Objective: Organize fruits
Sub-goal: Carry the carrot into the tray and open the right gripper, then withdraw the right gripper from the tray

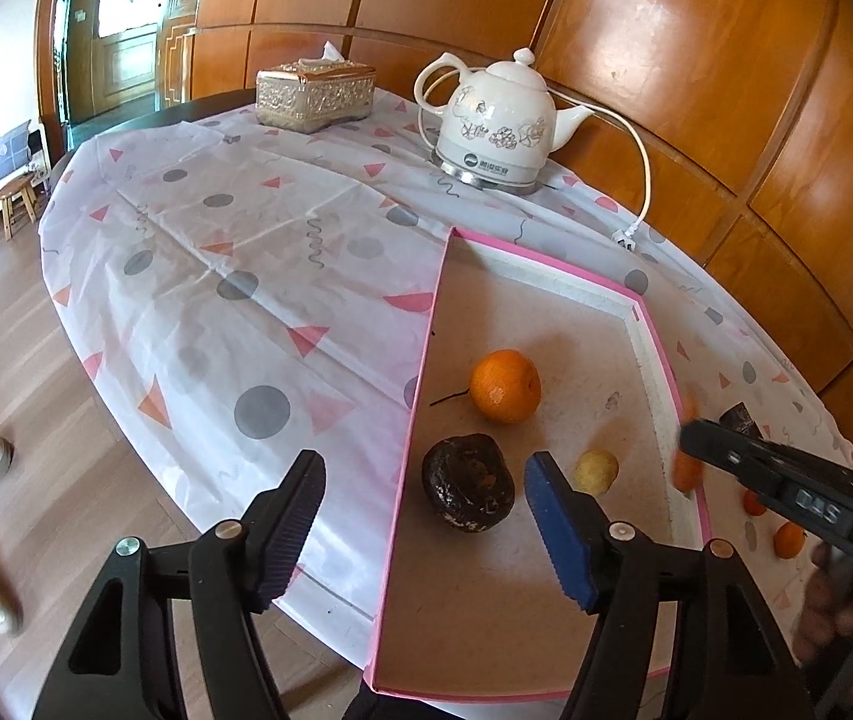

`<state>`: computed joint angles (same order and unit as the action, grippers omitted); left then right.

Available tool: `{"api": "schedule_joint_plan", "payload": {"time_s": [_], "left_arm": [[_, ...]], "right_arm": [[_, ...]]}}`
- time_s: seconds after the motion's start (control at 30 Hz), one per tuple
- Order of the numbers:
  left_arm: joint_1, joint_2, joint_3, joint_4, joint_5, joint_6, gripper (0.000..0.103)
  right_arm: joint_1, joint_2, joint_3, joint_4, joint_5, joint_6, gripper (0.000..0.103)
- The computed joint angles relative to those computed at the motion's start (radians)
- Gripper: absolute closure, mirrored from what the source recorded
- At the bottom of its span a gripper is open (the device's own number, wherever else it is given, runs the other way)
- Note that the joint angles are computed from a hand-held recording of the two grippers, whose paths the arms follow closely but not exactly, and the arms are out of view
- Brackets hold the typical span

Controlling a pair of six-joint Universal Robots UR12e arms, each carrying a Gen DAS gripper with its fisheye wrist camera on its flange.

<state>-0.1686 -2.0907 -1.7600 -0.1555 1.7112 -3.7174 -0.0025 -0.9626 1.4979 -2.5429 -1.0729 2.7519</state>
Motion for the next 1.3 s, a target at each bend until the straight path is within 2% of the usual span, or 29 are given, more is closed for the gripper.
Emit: {"api": "schedule_joint_plan", "payload": {"time_s": [0.17,0.43,0.5,0.83,0.97,1.3], "left_arm": [[0.004,0.0,-0.002,-0.003,-0.002,-0.017,0.033],[0.008,-0.001,-0.003,-0.007,-0.002,-0.03,0.033],[0.007,-0.002,-0.003,-0.005,0.0,-0.03,0.033],[0.0,0.001,0.0,0.003,0.003,-0.015,0.033],[-0.003,0.001,0.003,0.005,0.001,-0.007,0.033],[-0.01,0.002,0.008,0.004,0.001,0.003,0.033]], "right_arm": [[0.024,0.035,-0.047,0.028,-0.027,0.011,0.086],[0.036,0.057,-0.066,0.015,-0.069,0.038,0.083],[0.032,0.051,-0.056,0.005,-0.076,0.049,0.077],[0.012,0.001,0.028,-0.089,-0.085,0.042,0.075],[0.003,-0.02,0.066,-0.134,-0.105,0.033,0.071],[-0.036,-0.054,0.123,-0.194,-0.158,0.057,0.071]]}}
